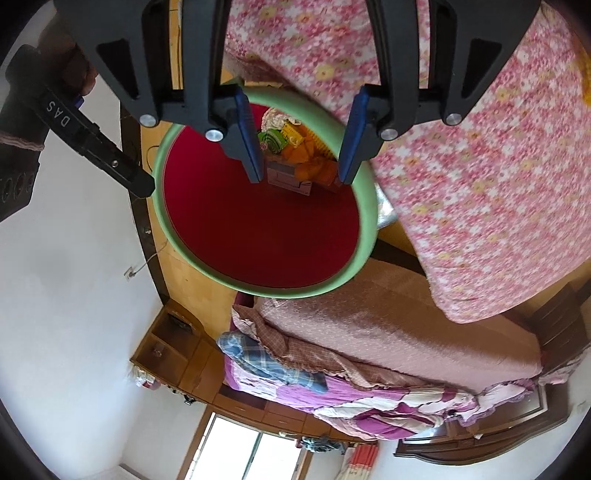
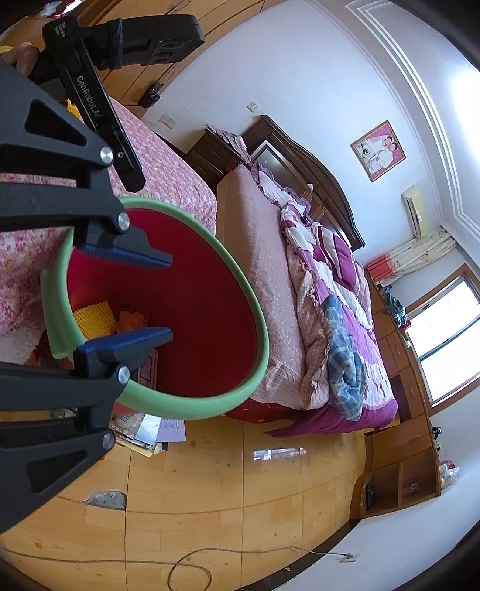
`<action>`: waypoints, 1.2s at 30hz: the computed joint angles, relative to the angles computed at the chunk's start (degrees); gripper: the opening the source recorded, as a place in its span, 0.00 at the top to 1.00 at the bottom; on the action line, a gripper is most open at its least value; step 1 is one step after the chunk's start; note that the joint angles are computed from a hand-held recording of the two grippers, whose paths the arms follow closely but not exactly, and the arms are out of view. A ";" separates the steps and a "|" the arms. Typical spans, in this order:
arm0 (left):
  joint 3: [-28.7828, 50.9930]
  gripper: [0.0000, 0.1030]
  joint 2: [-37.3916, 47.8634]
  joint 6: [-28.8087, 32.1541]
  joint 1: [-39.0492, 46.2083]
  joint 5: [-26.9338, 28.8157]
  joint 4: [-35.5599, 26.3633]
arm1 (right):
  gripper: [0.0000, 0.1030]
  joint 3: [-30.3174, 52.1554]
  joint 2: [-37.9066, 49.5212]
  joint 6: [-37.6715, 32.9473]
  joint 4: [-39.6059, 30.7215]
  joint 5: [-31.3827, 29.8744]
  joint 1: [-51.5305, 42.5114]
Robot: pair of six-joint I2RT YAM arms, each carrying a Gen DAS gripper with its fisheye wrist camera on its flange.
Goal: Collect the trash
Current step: 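Open both tools to drop the orange bag and stick into the bucket, then move both open tools back over the remaining bed items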
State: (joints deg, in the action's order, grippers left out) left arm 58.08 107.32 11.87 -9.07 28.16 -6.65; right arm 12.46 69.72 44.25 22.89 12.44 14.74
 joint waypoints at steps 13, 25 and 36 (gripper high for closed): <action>-5.78 0.59 -8.87 2.19 10.77 2.28 -3.49 | 0.41 4.78 -0.78 3.83 -6.19 7.39 13.74; -8.20 0.59 -13.58 7.37 24.70 5.35 -7.24 | 0.41 12.62 6.60 4.88 -7.06 10.27 24.93; -6.15 0.59 -12.20 10.91 36.32 7.22 -9.04 | 0.41 22.31 15.15 2.86 -9.27 9.01 30.36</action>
